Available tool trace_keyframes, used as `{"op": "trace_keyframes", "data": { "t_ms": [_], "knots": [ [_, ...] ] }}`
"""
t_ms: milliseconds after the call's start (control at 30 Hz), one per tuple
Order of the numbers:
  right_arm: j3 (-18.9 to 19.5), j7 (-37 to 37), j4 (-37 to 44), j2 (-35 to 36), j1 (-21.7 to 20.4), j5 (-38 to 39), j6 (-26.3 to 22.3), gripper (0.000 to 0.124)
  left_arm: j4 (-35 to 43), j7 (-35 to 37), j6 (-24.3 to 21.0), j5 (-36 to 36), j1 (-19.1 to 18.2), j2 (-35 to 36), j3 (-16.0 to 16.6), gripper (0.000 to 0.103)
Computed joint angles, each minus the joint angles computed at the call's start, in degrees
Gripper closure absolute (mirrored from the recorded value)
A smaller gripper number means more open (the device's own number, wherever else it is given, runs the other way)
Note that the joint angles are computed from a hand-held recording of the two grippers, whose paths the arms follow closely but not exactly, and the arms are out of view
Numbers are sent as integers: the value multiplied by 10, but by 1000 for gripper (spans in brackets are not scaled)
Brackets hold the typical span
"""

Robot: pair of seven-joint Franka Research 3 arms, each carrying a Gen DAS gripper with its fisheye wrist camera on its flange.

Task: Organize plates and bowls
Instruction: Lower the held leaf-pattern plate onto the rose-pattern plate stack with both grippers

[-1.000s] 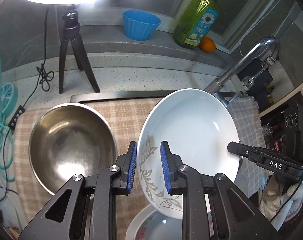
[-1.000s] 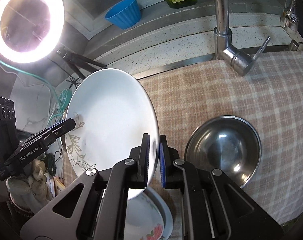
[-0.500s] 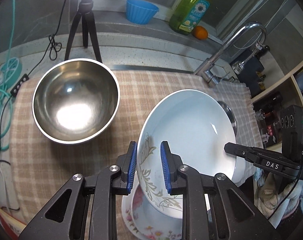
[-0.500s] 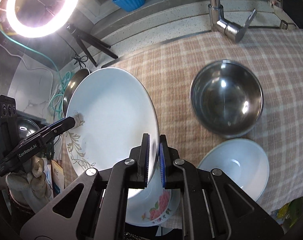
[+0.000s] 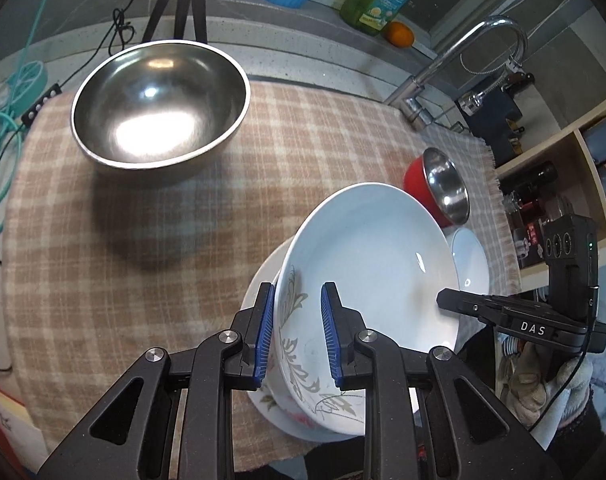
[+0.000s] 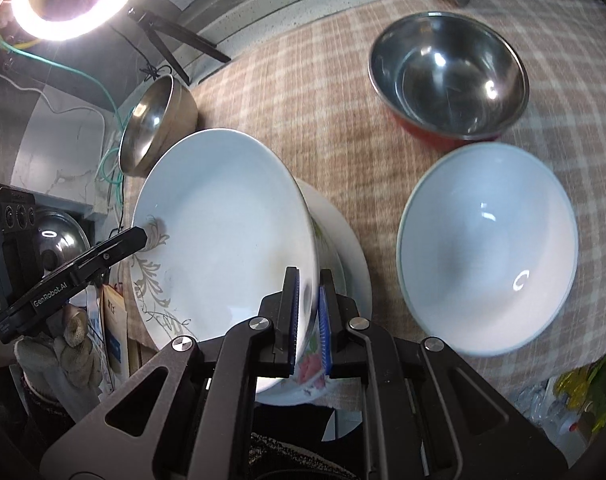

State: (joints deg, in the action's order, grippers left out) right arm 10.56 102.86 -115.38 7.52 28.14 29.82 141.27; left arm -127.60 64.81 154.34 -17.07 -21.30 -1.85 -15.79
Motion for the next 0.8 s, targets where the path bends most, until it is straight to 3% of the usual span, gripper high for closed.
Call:
{"op": "trace_keyframes", "data": {
  "t_ms": [800],
  "knots": [
    [0,4,1,7,9,-41,-20,115,-22,-2,3,-21,-5,4,-4,82]
  ]
}}
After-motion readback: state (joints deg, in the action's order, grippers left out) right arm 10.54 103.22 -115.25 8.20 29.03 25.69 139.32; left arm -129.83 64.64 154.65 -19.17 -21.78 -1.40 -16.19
